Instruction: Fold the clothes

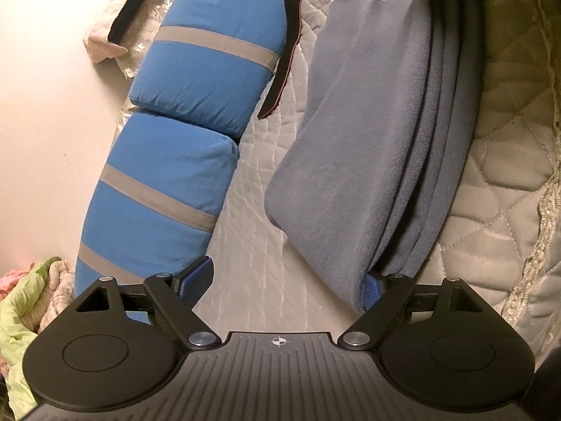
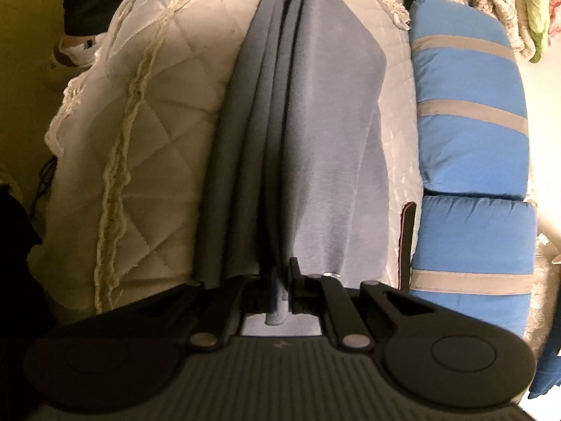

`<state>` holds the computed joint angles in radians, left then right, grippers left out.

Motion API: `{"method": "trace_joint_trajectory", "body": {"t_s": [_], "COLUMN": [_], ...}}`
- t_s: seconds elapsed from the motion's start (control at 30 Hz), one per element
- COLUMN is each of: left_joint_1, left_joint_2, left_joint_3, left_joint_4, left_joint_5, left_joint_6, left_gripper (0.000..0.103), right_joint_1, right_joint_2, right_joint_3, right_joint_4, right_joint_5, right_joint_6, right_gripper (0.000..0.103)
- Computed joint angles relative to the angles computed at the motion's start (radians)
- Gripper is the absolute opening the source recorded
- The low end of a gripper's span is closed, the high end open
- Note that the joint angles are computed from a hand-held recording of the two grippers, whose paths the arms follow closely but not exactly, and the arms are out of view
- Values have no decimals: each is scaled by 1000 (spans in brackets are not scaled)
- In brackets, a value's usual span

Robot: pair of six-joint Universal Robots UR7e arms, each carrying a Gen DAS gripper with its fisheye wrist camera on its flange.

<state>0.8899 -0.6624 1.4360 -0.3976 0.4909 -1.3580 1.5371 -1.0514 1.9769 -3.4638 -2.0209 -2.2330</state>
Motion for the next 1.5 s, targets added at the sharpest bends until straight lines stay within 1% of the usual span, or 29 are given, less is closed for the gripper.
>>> {"method": "trace_joint_trajectory", "body": {"t_s": [0.27, 0.43, 0.6, 0.73, 0.8, 0.93, 0.97, 1.07, 1.13, 1.17, 1.27, 1.3, 1.37, 1.43, 1.5], "left_joint_1": [-9, -12, -9, -8, -7, -4, -3, 1, 5, 6, 6, 4, 1, -3, -7], "left_joint_2": [-9, -3, 10, 30, 40, 42, 43, 47, 51, 49, 43, 41, 37, 30, 24], "left_joint_3": [13, 22, 13, -24, -40, -36, -37, -48, -56, -50, -25, -17, -1, 4, 0], "left_joint_4": [-3, -7, -8, 41, 66, 71, 76, 102, 115, 103, 48, 27, -10, 4, 50], "left_joint_5": [30, 40, 6, -38, -55, -59, -58, -57, -54, -52, -47, -48, -50, -45, -41], "left_joint_6": [-13, 5, 29, -12, -29, -15, -18, -38, -48, -38, 8, 23, 47, 27, -23], "left_gripper": [83, 83, 83, 83, 83, 83, 83, 83, 83, 83, 83, 83, 83, 83, 83], "right_joint_1": [6, 11, 5, 0, 0, 3, 3, 0, -5, -7, -12, -13, -10, -6, 1], "right_joint_2": [-6, -5, 4, 16, 20, 46, 55, 72, 74, 75, 77, 77, 71, 49, 17], "right_joint_3": [-19, -24, -15, -13, -14, -24, -27, -28, -18, -13, -8, -8, -8, -1, 4], "right_joint_4": [40, 48, 19, -17, -22, -47, -56, -90, -119, -132, -175, -191, -213, -203, -154], "right_joint_5": [-55, -92, -75, -59, -63, -102, -109, -109, -95, -88, -63, -56, -43, -32, -29], "right_joint_6": [-7, -10, -22, -42, -50, -81, -91, -125, -152, -162, -161, -153, -118, -70, 4], "right_gripper": [5, 5, 5, 5, 5, 6, 8, 8, 8, 11, 37, 42, 68, 80, 82]}}
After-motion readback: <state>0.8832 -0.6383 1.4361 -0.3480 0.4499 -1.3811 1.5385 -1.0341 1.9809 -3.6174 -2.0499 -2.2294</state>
